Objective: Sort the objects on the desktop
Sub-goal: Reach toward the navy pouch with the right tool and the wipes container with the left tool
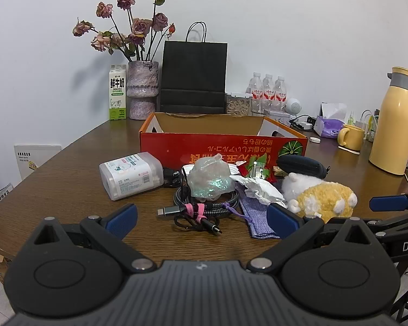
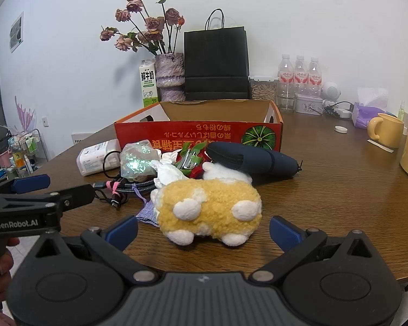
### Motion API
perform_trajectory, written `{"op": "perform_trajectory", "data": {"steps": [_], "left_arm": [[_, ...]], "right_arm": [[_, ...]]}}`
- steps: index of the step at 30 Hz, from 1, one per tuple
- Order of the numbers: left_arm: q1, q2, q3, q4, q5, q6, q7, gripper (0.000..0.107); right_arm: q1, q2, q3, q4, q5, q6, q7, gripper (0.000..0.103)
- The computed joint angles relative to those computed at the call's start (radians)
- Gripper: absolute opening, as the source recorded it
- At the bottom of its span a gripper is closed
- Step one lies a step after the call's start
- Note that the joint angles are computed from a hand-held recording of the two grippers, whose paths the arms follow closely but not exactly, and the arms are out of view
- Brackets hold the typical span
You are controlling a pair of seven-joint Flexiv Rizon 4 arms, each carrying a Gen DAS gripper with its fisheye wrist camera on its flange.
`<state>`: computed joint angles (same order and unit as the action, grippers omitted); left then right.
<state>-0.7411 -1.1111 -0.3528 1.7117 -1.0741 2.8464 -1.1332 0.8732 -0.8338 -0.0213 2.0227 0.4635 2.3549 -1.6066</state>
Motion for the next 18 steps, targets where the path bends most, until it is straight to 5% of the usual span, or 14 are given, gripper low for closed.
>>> {"op": "perform_trajectory", "data": {"steps": [18], "left_arm": [[0.001, -0.001, -0.002, -0.002, -0.001, 0.001, 0.003, 0.103]], "right_arm": [[0.005, 0.002, 0.003, 0.003, 0.013, 0.005, -0.011, 0.103]]}}
